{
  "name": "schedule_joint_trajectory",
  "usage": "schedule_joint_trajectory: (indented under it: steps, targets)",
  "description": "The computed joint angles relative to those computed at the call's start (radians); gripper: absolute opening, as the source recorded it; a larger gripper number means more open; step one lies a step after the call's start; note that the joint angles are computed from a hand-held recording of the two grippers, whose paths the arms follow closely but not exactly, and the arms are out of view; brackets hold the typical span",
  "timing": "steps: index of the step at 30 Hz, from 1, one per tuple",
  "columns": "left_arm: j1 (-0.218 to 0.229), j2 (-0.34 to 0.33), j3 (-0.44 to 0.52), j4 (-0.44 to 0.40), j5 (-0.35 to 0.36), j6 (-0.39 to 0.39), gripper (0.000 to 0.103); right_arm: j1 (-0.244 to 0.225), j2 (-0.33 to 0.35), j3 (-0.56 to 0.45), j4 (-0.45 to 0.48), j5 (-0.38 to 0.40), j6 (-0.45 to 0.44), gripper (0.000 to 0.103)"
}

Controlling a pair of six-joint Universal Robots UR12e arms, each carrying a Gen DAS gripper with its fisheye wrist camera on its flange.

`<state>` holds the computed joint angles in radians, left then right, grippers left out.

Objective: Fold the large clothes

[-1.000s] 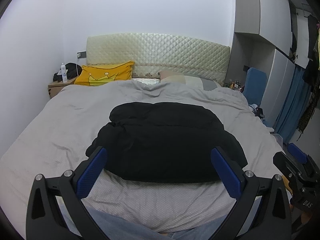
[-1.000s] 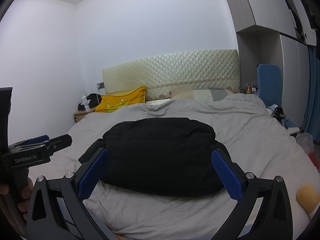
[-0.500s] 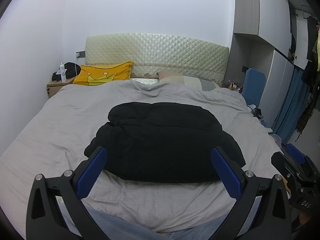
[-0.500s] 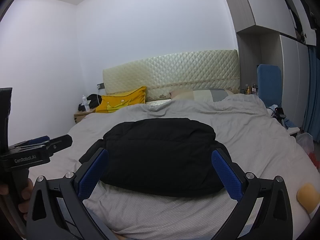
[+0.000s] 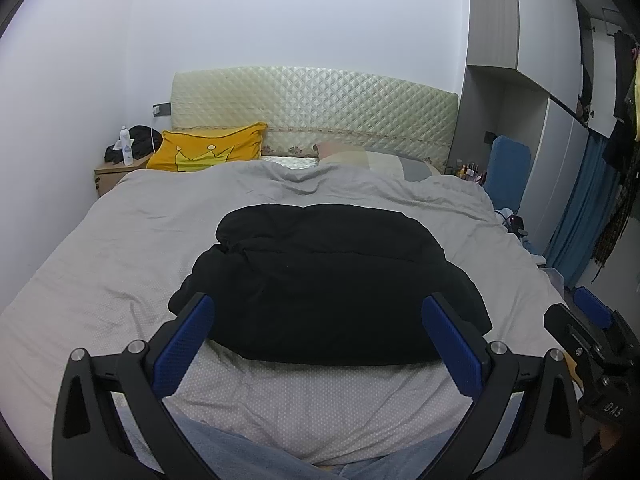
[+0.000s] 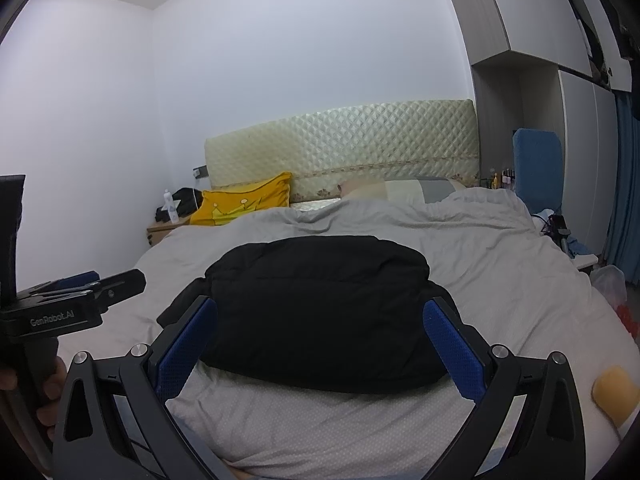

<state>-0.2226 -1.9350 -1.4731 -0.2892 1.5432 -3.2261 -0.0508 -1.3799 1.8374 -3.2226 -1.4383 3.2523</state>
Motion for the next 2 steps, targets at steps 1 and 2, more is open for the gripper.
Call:
schedule_joint_trajectory:
  steps: [1, 2]
  targets:
    - [0.0, 0.0, 0.0, 0.001, 0.001, 0.0, 0.103, -0.001, 0.0, 0.0, -0.001, 0.0, 0.0, 0.103]
    - [-0.001, 0.0, 0.0, 0.001, 0.004, -0.002, 0.103, 0.001, 0.0, 0.001, -0.002, -0.002, 0.0, 0.103]
